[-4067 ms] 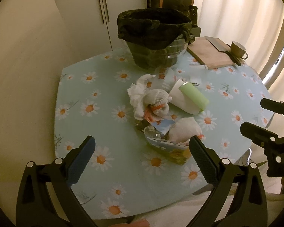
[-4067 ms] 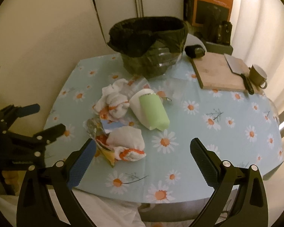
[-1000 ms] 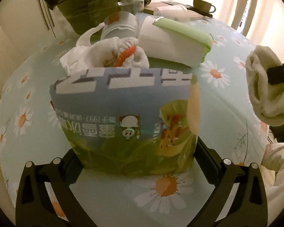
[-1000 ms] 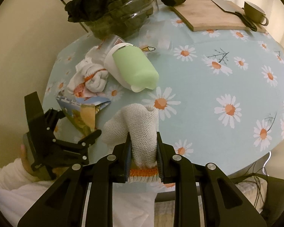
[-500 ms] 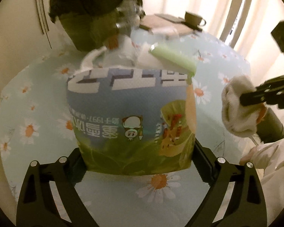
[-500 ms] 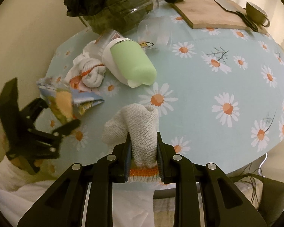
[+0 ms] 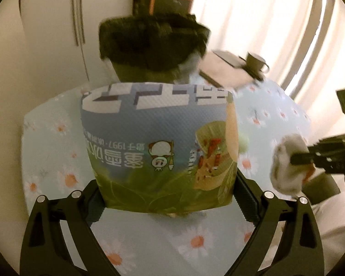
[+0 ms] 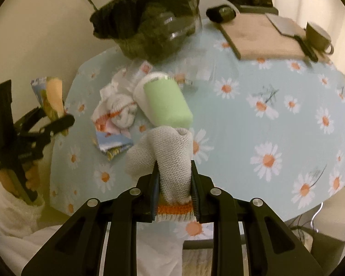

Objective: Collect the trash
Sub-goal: 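Grasp the snack wrapper bag with the left gripper while the right gripper holds the tissue, then carry the wrapper and tissue over the black bin and open both grippers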

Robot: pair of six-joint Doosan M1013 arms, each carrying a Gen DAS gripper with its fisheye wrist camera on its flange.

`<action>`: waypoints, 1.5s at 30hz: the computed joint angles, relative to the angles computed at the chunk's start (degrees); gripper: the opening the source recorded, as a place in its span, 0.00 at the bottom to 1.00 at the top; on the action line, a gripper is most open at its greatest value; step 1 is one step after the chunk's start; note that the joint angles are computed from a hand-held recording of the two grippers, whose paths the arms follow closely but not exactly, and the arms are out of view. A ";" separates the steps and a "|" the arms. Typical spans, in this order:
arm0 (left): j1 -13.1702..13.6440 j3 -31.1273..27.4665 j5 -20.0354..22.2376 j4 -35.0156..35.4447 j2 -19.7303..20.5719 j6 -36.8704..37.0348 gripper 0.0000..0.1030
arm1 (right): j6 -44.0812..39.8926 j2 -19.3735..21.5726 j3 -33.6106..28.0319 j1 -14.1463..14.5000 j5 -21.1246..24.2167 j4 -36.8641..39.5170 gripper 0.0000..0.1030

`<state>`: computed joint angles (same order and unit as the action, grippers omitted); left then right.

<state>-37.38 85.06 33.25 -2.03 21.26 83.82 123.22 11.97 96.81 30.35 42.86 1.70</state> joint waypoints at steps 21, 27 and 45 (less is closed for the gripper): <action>1.40 -11.95 1.75 5.59 3.45 1.00 0.89 | -6.02 2.03 -10.98 -4.27 -5.09 -6.01 0.21; 3.43 -17.47 4.77 -6.69 6.10 11.10 0.89 | -8.64 4.25 -15.94 -4.63 -5.44 -6.91 0.21; 5.35 -39.07 18.27 -8.34 18.30 18.14 0.94 | -7.07 14.28 -30.99 -7.78 -1.83 -6.26 0.44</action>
<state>-32.03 46.00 51.52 -10.37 39.56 101.96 116.15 26.25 65.82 22.57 41.04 -4.57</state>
